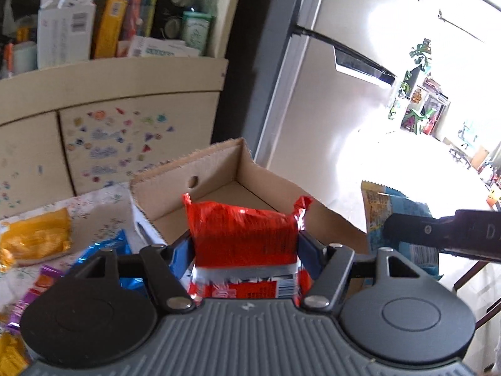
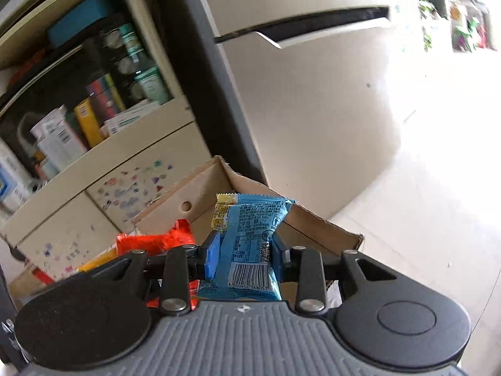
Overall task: Organize snacks
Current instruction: 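Carry both packets over cardboard box and open both tools to drop them, then withdraw both tools from the box back over the remaining snacks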
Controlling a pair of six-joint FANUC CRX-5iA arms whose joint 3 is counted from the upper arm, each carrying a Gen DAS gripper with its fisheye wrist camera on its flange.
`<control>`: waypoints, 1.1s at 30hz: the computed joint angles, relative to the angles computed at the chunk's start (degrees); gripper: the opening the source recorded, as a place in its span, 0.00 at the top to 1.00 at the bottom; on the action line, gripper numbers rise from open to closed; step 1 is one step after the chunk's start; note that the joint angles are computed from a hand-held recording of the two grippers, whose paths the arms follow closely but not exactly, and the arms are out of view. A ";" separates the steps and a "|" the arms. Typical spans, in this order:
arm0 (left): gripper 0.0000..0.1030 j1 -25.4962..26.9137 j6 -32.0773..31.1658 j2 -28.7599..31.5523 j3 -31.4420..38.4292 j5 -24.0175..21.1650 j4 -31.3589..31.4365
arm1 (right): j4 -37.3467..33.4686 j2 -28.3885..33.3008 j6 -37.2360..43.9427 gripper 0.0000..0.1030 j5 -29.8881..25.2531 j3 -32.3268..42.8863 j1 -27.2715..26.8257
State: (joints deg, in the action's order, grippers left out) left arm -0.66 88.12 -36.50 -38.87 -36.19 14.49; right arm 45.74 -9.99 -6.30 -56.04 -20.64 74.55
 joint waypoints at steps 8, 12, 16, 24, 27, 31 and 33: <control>0.11 -0.82 2.55 0.11 1.40 -1.38 -2.87 | 0.21 -0.43 -1.70 0.40 1.06 -0.48 -0.42; 0.10 1.94 -0.52 -1.93 1.31 -5.00 -0.92 | -0.84 -0.88 -0.17 0.38 2.15 -0.65 -0.33; 0.10 4.52 -3.28 -4.78 1.40 -9.30 -1.07 | -3.12 -1.29 3.92 0.32 4.86 -0.69 -0.20; 0.08 16.72 -11.43 -14.59 -2.08 -21.96 2.19 | -10.39 -2.03 11.98 0.31 10.19 -0.04 0.65; 0.08 21.31 -12.86 -17.96 -3.08 -26.46 2.40 | -14.21 -1.98 14.75 0.30 10.52 0.90 1.46; 0.08 29.81 -17.17 -22.75 -5.31 -33.73 5.94 | -18.08 -1.75 16.59 0.30 8.92 2.11 2.73; 0.08 31.51 -17.75 -23.99 -5.70 -36.39 5.71 | -20.49 -1.68 17.69 0.30 7.86 2.73 3.08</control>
State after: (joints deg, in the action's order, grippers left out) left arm 30.85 70.37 -60.48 -44.56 -72.58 20.20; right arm 25.26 -11.66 11.39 -48.18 -17.91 77.63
